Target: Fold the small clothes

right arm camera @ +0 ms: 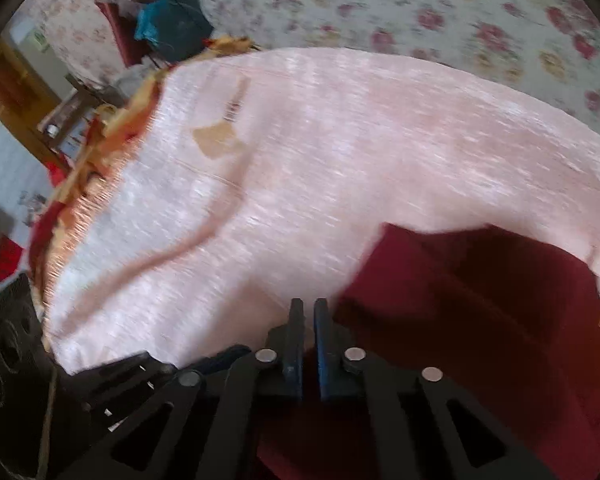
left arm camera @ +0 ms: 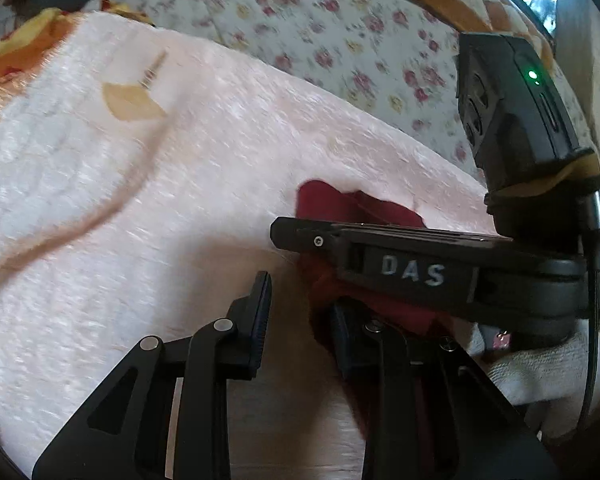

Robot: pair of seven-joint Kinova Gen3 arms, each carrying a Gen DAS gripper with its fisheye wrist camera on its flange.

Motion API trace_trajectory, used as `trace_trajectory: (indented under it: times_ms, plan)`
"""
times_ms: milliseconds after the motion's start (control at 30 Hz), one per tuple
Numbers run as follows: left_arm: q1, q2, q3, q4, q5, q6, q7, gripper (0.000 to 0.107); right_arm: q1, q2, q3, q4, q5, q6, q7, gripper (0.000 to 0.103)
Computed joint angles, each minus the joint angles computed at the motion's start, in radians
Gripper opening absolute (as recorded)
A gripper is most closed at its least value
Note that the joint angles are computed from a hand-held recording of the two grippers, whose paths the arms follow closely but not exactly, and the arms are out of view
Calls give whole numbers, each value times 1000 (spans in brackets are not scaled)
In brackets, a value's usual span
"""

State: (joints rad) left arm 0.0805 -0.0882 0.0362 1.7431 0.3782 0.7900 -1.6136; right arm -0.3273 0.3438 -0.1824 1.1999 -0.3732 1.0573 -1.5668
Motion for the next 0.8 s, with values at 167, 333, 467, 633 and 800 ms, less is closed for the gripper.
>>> trace_trajectory:
  times_ms: [167, 333, 467, 633, 800]
  plan:
    - [-8, 50, 12, -33, -54, 78, 52, 27, 20, -25, -45, 58, -11, -115, -43, 4]
    - [-11, 28, 8, -26, -34, 90, 45, 30, 221, -201, -139, 242, -20, -160, 22, 36]
    - [9, -30, 22, -7, -108, 74, 97, 30, 390, -374, -148, 352, 127, -62, 45, 70]
    - [6, -94, 102, 9, -282, 10, 266, 37, 381, -498, 51, 460, 248, 7, 20, 70]
    - [23, -90, 146, 16, -397, -42, 397, 56, 259, -516, 227, 542, 225, -15, 42, 61]
